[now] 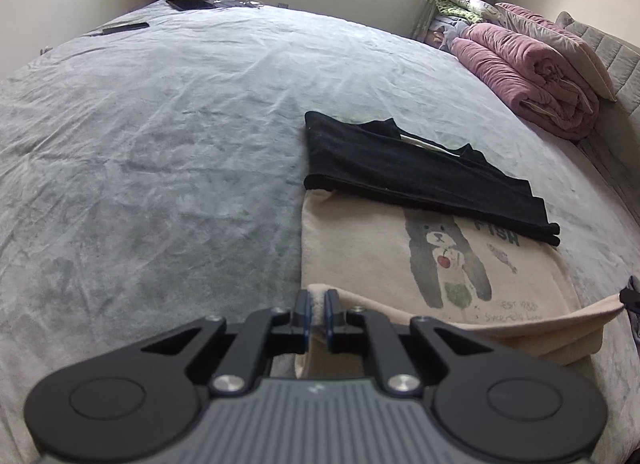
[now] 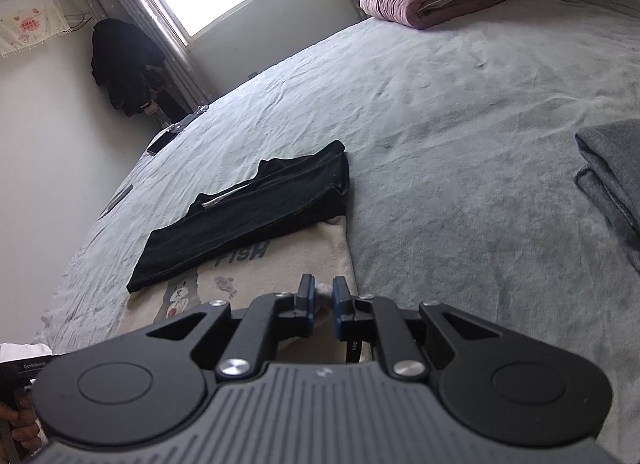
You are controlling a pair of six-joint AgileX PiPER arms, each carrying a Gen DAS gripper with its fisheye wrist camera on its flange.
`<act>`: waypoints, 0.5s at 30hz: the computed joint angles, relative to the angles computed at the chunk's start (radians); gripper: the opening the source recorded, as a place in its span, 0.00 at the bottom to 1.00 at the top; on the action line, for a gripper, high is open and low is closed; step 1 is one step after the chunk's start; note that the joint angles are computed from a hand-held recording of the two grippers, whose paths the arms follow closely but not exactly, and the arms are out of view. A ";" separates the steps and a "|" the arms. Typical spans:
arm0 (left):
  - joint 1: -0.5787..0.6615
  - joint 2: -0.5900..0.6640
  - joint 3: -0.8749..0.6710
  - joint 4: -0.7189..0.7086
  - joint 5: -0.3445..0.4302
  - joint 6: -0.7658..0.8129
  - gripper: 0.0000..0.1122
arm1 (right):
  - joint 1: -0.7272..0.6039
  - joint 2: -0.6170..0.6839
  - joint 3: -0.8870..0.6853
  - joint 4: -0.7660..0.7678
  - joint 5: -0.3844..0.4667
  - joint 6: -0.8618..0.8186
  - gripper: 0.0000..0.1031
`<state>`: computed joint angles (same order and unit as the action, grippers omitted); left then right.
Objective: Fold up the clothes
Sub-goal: 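Lift the beige hem with both grippers and fold it toward the black band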
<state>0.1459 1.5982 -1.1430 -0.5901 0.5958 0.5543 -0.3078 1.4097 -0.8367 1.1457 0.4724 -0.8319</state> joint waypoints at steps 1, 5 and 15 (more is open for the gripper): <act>0.001 0.020 -0.019 0.005 0.009 -0.012 0.06 | 0.008 0.018 -0.016 -0.015 -0.010 0.010 0.11; 0.009 0.070 -0.058 -0.019 0.029 -0.005 0.06 | 0.020 0.076 -0.047 -0.007 -0.026 -0.003 0.11; -0.006 0.221 -0.226 0.025 0.083 -0.099 0.07 | 0.049 0.209 -0.152 -0.032 -0.051 0.051 0.11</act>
